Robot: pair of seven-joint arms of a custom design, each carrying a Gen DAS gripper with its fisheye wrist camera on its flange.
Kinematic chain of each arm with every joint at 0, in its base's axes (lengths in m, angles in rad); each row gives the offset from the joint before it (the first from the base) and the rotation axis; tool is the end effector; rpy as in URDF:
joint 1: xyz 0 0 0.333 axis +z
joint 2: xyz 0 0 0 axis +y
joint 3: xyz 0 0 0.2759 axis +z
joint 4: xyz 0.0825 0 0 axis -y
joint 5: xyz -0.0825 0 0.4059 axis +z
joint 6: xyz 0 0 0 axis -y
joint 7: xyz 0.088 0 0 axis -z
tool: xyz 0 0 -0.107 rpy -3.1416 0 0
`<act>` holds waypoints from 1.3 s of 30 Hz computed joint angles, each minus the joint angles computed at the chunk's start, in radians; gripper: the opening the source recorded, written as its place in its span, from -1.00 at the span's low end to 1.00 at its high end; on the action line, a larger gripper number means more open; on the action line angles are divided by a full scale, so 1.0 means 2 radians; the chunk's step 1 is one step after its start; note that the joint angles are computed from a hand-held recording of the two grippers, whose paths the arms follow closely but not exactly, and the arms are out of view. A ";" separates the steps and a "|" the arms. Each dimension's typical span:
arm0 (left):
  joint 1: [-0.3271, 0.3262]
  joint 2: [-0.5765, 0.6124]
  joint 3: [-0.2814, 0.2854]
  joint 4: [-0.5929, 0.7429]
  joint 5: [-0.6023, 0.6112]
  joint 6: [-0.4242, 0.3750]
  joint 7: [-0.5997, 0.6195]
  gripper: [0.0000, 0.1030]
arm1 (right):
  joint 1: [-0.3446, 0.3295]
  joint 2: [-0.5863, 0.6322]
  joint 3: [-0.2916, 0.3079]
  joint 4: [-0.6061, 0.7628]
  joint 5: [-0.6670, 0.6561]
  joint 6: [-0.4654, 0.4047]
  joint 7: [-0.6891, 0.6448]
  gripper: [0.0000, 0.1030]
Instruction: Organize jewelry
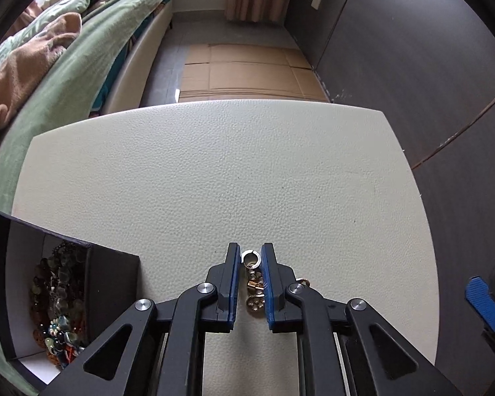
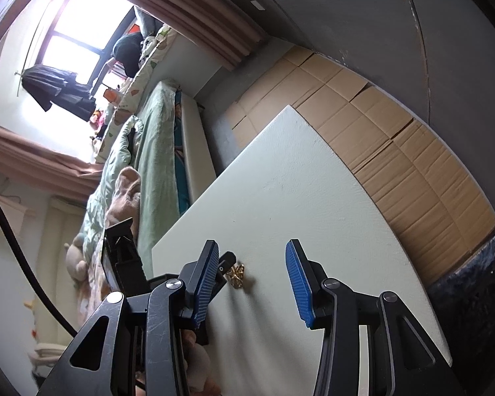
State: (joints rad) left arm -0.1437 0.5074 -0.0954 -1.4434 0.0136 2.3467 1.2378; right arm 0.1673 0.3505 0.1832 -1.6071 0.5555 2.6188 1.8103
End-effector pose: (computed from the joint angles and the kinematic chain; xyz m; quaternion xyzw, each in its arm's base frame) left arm 0.7179 -0.1627 0.3967 -0.7293 0.6548 -0.1812 0.0808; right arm 0.6784 0.2187 0.4564 -0.5417 0.7455 0.0601 0.3837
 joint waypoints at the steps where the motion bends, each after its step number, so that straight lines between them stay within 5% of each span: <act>1: 0.003 -0.002 -0.002 -0.001 -0.006 -0.001 0.004 -0.74 | 0.002 0.003 -0.001 0.004 -0.004 -0.003 0.004 -0.16; 20: 0.061 -0.131 -0.019 -0.152 -0.150 0.104 0.077 -0.74 | 0.036 0.085 -0.007 0.110 -0.112 -0.081 0.062 -0.16; 31: 0.082 -0.159 -0.015 -0.185 -0.209 0.128 0.103 -0.74 | 0.089 0.179 -0.030 0.264 -0.218 -0.200 0.079 -0.15; 34: 0.087 -0.160 -0.014 -0.186 -0.223 0.130 0.109 -0.74 | 0.098 0.205 -0.033 0.305 -0.231 -0.224 0.086 0.20; 39: 0.092 -0.163 -0.011 -0.190 -0.234 0.137 0.109 -0.74 | 0.116 0.245 -0.044 0.368 -0.258 -0.251 0.095 0.22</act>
State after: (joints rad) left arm 0.0409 0.1809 -0.1166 -1.8238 -0.4540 2.6208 1.4555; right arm 0.3993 0.8403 0.0950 -0.8705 0.0389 2.1166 2.0009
